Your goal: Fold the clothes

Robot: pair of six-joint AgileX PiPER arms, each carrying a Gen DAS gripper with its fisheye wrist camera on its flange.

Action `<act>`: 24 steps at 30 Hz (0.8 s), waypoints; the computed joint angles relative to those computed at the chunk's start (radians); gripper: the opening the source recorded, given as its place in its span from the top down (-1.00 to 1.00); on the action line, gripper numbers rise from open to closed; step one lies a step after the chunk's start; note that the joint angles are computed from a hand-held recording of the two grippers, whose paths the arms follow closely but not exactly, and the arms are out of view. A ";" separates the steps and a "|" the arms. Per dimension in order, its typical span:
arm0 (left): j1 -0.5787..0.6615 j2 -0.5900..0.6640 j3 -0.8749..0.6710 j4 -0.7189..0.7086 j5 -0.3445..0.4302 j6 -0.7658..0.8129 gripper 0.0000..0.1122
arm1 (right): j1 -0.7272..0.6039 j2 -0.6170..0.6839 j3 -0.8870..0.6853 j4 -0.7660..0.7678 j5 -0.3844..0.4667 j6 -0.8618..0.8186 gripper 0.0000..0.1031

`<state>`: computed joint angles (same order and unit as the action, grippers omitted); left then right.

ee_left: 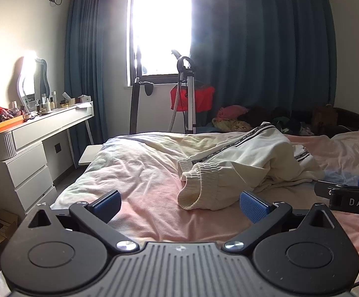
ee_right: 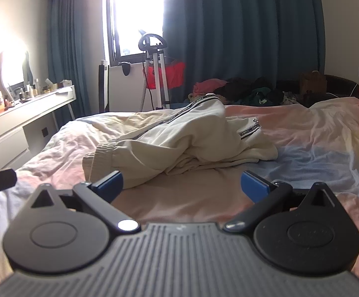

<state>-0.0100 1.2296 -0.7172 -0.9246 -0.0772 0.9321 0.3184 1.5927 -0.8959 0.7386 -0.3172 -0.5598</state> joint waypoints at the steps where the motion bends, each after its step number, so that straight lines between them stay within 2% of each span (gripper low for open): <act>1: -0.001 0.000 0.001 0.008 -0.003 -0.008 -0.82 | 0.002 -0.002 0.003 -0.001 -0.002 0.005 -1.00; 5: -0.001 0.000 0.005 0.079 -0.017 -0.078 -0.82 | 0.006 -0.007 0.015 -0.007 -0.008 0.029 -1.00; 11: 0.000 0.002 0.014 0.185 -0.033 -0.178 -0.82 | 0.006 0.006 -0.010 0.071 0.017 -0.052 -1.00; 18: -0.008 0.003 0.016 0.138 -0.044 -0.121 -0.82 | 0.009 0.005 -0.013 0.088 0.021 -0.071 -1.00; 24: 0.005 0.007 0.013 0.215 -0.026 -0.207 -0.82 | 0.007 -0.001 -0.009 0.084 0.024 -0.063 -1.00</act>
<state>-0.0049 1.2367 -0.7046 -0.7095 -0.1033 0.7253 0.3256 1.5912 -0.9044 0.8225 -0.2931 -0.6228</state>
